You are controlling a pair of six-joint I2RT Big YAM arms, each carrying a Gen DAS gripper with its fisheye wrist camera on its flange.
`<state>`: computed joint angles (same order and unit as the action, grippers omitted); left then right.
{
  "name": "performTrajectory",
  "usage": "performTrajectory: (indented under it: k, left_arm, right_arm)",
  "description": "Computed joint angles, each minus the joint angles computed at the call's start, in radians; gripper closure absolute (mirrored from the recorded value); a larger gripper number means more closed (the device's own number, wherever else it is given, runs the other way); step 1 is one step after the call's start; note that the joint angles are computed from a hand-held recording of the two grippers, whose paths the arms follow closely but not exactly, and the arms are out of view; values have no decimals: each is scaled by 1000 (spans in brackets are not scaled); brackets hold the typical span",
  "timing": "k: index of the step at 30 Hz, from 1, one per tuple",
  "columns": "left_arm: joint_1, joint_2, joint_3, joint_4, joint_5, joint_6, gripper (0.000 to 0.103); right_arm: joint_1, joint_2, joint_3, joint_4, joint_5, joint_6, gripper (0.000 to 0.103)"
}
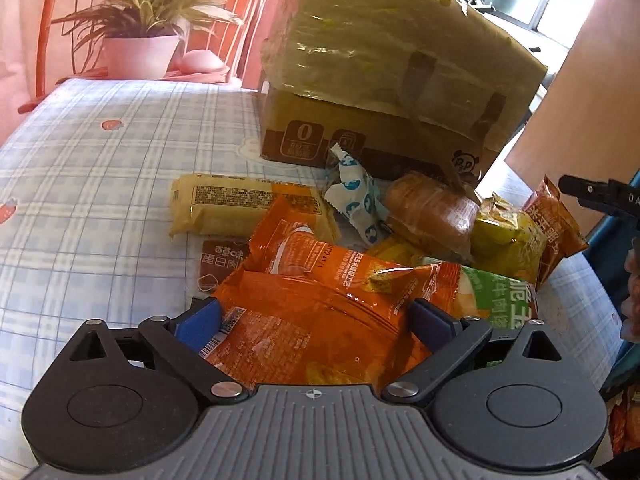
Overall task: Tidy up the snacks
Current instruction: 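Grasp an orange chip bag with the left gripper while the right grasps another orange bag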
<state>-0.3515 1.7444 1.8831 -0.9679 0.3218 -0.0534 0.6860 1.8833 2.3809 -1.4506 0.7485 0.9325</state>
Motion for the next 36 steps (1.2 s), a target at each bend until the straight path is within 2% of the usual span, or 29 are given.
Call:
performTrajectory:
  k: [4,9,12,15,20,23,27,29,30,32,36]
  left_arm:
    - [4,0,-8,16,9,-16,1]
    - [6,-9,-33,44,7,-38,0]
    - [5,-16,-45,58,8,-45,0]
    - [8,-15,-48,65,17,-48,0]
    - [10,-16,-51,69,21,-48,0]
    - [10,-18,-54,71,22,-48,0]
    - [10,-19,-56,73,22,-47,1]
    - [11,-24,-63,82,24,-49,6]
    - [12,-28,-68,91,28,-48,8]
    - [13,-36,-76,108,36,-44,18]
    - [14,-49,-87,135,39,-48,27]
  right_arm:
    - [0,-9,-13,-25,33,15,10]
    - [-9,-2,-11,-100,95,38,10]
    - [-21,-17,-54,-134,88,96,10]
    - [-32,-50,-133,-126,56,170,10]
    - [-44,-105,-252,-54,-27,255,10]
    - [-46,-148,-326,27,-53,296,10]
    - [-48,-181,-385,94,-75,329,12]
    - [-46,-189,-397,115,-81,341,15]
    - [-46,-188,-397,122,-82,342,21]
    - [-46,-197,-409,147,-89,338,25]
    - [-40,-201,-412,174,-81,324,36]
